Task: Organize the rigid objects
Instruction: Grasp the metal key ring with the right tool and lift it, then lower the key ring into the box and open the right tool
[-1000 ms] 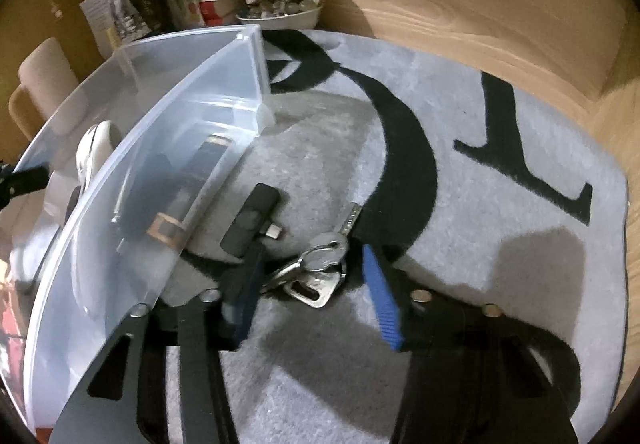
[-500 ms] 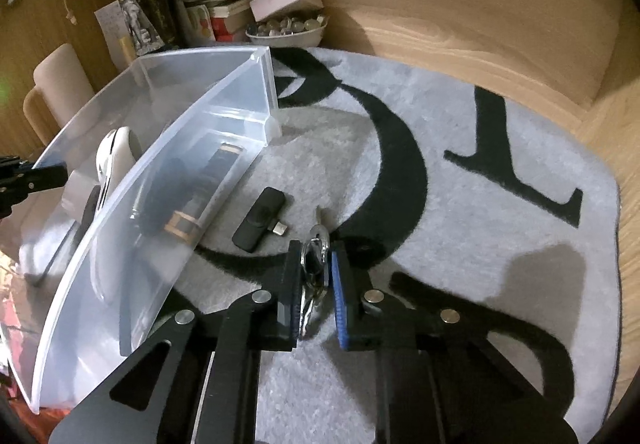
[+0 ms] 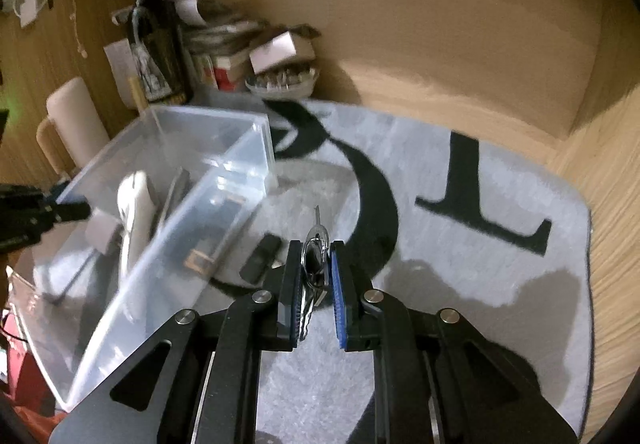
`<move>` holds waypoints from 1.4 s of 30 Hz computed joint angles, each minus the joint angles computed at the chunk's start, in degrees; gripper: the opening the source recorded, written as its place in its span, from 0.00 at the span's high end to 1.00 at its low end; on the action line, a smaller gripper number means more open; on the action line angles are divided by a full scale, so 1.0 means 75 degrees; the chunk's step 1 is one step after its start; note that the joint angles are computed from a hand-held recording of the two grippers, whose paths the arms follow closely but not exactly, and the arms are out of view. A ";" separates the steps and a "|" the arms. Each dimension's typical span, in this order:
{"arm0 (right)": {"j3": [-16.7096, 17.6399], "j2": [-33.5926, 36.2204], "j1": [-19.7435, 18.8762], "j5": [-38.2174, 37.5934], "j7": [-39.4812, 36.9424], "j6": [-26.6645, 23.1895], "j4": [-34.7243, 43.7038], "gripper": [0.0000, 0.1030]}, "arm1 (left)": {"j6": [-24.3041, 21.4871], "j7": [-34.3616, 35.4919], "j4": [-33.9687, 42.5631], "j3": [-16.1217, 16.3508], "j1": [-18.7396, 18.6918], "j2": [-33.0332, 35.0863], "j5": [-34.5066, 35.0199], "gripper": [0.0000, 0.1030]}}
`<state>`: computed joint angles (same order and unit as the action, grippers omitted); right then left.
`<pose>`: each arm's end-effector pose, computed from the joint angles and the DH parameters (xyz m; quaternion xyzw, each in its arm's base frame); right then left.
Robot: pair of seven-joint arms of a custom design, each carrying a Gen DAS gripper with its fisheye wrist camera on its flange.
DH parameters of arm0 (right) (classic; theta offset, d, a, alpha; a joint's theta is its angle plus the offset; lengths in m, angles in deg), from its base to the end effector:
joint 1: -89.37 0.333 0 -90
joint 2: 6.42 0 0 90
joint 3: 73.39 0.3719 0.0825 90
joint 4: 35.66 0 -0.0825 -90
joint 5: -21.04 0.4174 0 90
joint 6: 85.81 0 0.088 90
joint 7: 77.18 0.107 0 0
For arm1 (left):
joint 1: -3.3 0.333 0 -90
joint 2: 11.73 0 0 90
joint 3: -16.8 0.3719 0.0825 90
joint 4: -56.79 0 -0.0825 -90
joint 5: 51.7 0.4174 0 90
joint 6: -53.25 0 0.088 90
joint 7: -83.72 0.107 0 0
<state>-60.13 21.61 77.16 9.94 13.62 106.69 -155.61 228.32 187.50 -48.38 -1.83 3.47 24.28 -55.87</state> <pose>0.6754 0.0186 0.3066 -0.6956 0.6046 -0.2495 0.2973 0.7189 -0.1961 0.2905 -0.5348 0.7835 -0.2862 0.1347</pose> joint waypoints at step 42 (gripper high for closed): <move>0.1527 0.1129 0.0001 -0.0599 -0.1309 -0.2224 0.1905 0.87 | 0.0045 0.0008 -0.0010 -0.0031 0.0043 0.0025 0.0026 0.89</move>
